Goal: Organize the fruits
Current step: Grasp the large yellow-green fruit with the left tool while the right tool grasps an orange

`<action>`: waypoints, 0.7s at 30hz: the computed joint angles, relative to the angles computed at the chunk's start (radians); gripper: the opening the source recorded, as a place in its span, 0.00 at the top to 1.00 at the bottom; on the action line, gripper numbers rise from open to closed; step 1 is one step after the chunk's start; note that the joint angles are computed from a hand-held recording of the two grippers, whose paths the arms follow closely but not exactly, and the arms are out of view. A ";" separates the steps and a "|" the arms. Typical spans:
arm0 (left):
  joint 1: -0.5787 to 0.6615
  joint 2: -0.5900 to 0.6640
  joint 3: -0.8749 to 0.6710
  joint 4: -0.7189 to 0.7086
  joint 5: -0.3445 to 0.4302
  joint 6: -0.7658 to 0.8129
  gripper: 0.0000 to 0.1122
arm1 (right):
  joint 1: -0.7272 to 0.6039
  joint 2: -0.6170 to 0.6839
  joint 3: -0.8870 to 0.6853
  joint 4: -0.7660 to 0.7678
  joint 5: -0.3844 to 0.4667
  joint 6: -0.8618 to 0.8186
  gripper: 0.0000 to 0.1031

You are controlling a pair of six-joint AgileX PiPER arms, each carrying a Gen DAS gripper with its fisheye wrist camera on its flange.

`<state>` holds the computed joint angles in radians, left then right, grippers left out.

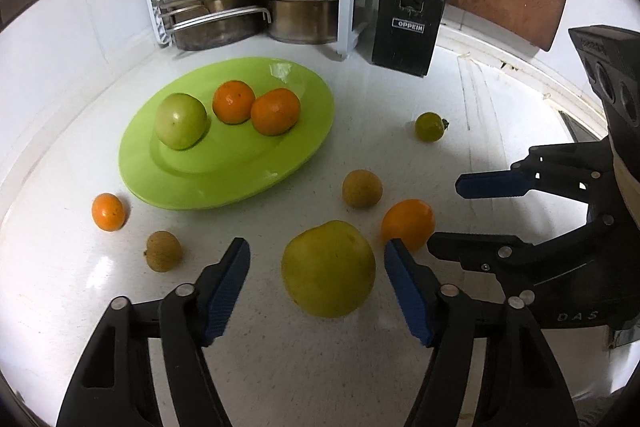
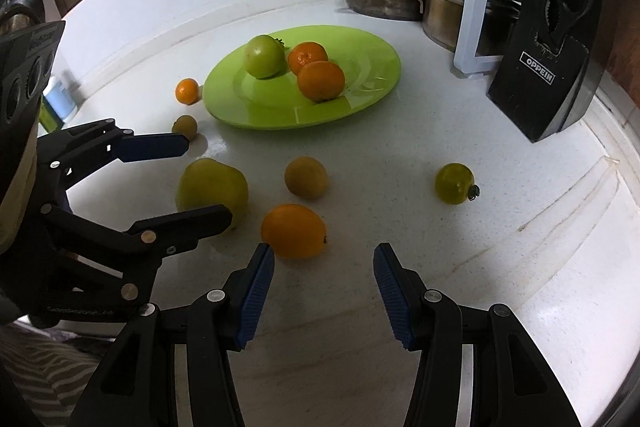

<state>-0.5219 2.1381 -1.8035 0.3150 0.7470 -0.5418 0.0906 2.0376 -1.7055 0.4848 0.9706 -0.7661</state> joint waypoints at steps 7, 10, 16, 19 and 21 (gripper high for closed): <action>0.023 0.011 -0.010 -0.097 -0.005 0.062 0.56 | 0.008 0.024 -0.027 0.009 0.016 -0.008 0.49; 0.018 0.007 -0.011 -0.079 0.010 0.049 0.56 | 0.012 0.040 -0.049 0.010 0.028 0.000 0.49; 0.011 -0.035 0.035 -0.027 0.012 -0.001 0.56 | 0.029 0.061 -0.079 -0.002 0.031 0.013 0.49; 0.012 -0.052 0.058 -0.007 0.004 -0.021 0.56 | 0.040 0.076 -0.101 -0.009 0.038 0.018 0.49; 0.014 -0.056 0.067 -0.002 0.000 -0.032 0.56 | 0.048 0.088 -0.119 -0.014 0.046 0.027 0.52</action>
<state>-0.5076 2.0824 -1.7364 0.3129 0.7469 -0.5741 0.1390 2.1261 -1.8243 0.4705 1.0163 -0.7394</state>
